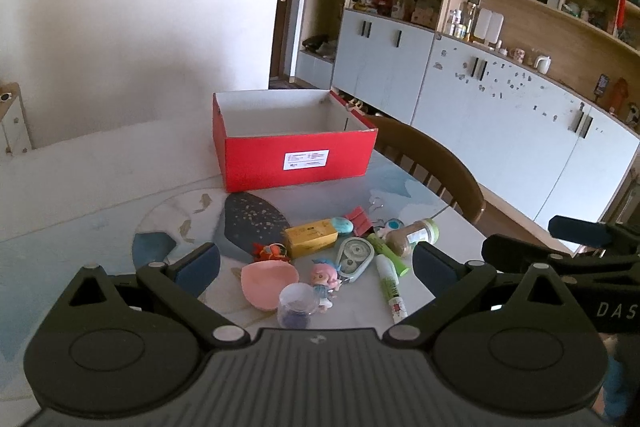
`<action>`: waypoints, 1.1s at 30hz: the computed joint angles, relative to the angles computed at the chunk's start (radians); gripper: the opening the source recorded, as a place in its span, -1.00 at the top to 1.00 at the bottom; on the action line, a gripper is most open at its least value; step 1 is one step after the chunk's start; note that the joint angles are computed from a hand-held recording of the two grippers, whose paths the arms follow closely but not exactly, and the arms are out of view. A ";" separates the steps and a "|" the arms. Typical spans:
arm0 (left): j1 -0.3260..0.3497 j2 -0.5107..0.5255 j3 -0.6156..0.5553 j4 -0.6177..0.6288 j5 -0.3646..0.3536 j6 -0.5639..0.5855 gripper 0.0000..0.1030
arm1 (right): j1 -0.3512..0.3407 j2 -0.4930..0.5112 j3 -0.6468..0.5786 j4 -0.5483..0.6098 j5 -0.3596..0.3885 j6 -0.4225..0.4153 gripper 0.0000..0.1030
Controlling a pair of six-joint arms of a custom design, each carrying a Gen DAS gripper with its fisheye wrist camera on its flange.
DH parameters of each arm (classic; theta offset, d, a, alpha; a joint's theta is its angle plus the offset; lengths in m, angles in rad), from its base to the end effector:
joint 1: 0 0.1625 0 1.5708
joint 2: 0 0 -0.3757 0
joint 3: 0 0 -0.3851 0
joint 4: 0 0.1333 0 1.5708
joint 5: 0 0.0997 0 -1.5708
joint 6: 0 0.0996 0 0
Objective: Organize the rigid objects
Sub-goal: 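Move both tools toward the scattered items on the table, then grasp the clear plastic cup with the left tool while the right tool grasps the glue stick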
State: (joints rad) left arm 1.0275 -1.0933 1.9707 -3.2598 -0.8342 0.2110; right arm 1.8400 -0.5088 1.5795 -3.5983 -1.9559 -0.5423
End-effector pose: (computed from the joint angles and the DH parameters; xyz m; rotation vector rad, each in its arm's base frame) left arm -0.1083 -0.5665 0.2215 0.4958 2.2942 -1.1289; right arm 0.2642 -0.5969 0.0359 0.7236 -2.2985 1.1681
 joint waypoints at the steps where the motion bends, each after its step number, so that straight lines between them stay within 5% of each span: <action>1: 0.000 0.000 0.000 -0.002 0.001 0.000 -1.00 | 0.000 -0.001 -0.001 0.005 0.001 0.001 -0.99; 10: 0.033 0.017 -0.038 0.009 -0.020 0.008 -1.00 | -0.018 0.023 -0.061 0.082 0.030 -0.002 -0.99; 18: 0.075 0.120 -0.131 -0.087 -0.009 0.132 -1.00 | -0.056 0.056 -0.139 0.193 0.040 -0.061 -0.90; 33: 0.189 0.249 -0.254 0.140 -0.065 0.062 -0.98 | -0.147 0.164 -0.367 0.539 0.023 -0.135 -0.60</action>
